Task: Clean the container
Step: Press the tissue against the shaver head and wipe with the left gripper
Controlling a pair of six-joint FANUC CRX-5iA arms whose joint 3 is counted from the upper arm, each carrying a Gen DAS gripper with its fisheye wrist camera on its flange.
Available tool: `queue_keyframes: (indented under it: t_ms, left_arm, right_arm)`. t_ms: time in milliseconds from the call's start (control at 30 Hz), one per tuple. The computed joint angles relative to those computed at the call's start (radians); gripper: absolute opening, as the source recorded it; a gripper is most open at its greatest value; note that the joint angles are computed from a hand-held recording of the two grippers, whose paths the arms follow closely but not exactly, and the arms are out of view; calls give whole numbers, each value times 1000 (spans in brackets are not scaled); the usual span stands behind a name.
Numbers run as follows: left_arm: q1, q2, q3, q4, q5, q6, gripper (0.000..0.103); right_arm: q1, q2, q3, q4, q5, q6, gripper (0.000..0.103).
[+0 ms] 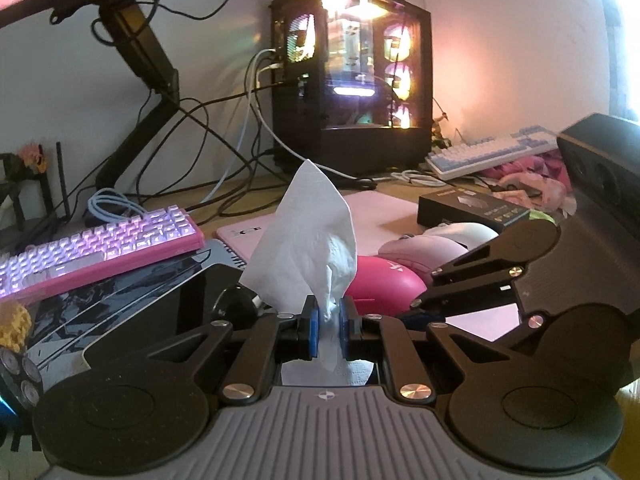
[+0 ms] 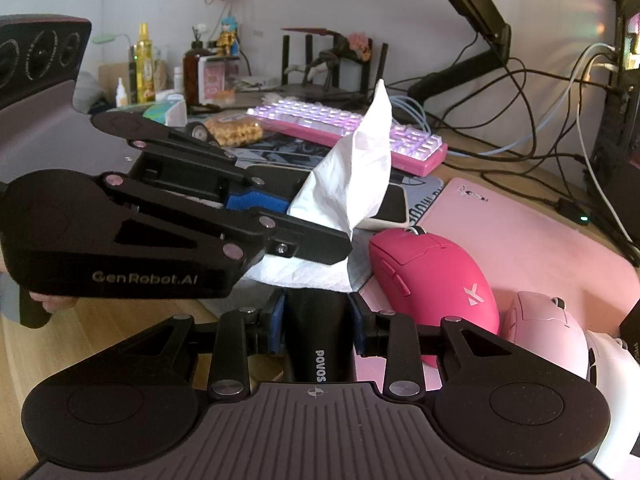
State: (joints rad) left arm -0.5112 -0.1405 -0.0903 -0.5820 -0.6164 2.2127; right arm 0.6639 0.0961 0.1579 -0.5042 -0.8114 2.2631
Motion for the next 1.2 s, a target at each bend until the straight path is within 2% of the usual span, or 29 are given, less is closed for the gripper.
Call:
queue_keyframes:
  t_ms: [267, 433, 700, 1067, 1200]
  left_arm:
    - [-1, -1, 9, -36, -28, 89, 14]
    - [-3, 2, 13, -35, -30, 72, 14]
    - [-22, 16, 24, -29, -28, -21, 14]
    - [-2, 6, 3, 17, 8, -60, 14]
    - [-10, 10, 10, 4, -1, -54, 14]
  right_arm:
    - [1, 0, -1, 1, 2, 0, 36]
    - [1, 0, -2, 2, 2, 0, 36]
    - [1, 0, -1, 2, 3, 0, 36]
    - [1, 0, -1, 2, 2, 0, 36]
    - [1, 0, -1, 2, 2, -1, 36]
